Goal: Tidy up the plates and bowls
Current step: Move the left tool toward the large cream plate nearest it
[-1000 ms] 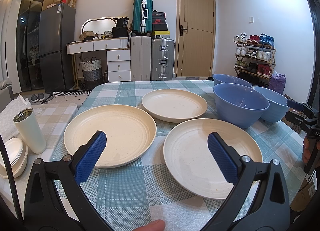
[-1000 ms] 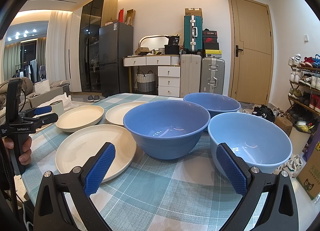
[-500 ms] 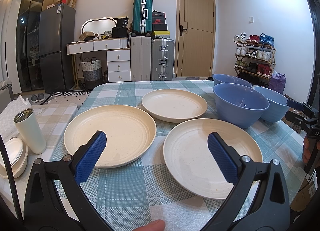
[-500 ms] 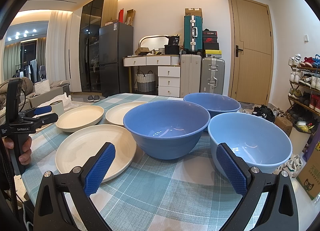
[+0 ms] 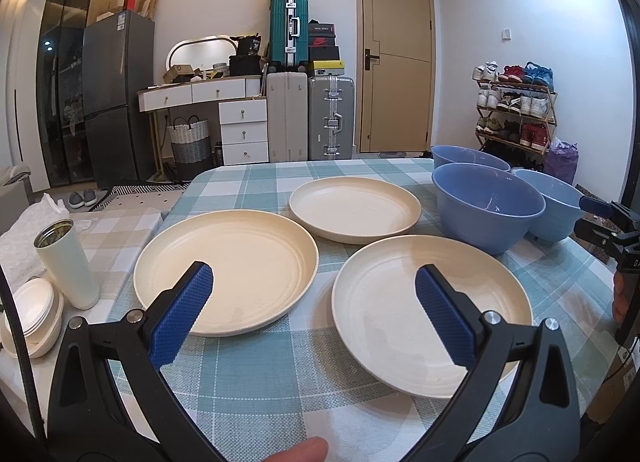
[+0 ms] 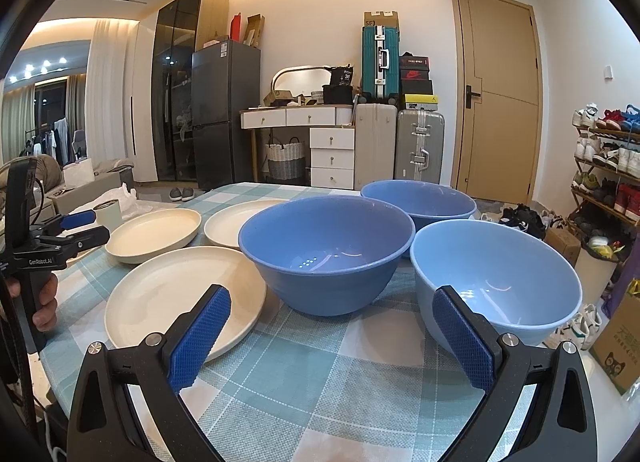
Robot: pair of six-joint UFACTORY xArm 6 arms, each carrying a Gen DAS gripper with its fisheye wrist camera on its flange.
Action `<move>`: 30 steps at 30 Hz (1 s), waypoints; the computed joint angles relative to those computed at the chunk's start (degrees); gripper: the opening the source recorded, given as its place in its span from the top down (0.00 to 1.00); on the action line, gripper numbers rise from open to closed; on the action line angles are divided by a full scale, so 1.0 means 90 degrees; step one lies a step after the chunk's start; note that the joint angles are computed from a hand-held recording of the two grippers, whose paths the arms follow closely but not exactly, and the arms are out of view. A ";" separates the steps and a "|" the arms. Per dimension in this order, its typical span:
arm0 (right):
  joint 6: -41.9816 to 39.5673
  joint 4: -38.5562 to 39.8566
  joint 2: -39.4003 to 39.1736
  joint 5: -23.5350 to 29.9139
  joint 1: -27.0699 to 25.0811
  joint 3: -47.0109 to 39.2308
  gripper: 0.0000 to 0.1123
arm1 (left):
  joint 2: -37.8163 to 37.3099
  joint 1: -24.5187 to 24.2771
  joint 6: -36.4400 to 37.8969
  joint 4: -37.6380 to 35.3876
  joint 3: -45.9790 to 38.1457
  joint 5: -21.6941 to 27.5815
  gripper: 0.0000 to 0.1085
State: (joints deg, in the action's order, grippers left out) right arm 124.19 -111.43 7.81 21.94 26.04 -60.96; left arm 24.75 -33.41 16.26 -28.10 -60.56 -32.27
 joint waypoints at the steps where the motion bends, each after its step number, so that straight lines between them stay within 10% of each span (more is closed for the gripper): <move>1: -0.0026 0.0035 -0.0001 0.0018 0.0004 0.0004 0.09 | -0.0073 -0.0064 0.0094 -0.0142 0.0049 -0.0004 0.07; 10: -0.0379 0.0379 -0.0119 0.0067 0.0107 -0.0025 0.09 | -0.0330 0.0098 -0.0307 0.0129 0.0194 0.0308 0.07; 30: -0.2514 0.2525 0.0285 -0.0909 0.0125 -0.1070 0.09 | -0.0715 -0.0317 0.2238 -0.3005 -0.0503 0.0918 0.07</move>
State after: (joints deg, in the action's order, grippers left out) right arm 101.56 -88.70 10.38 13.76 27.17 -70.59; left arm 18.32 -36.27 36.40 -55.15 -65.09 -24.01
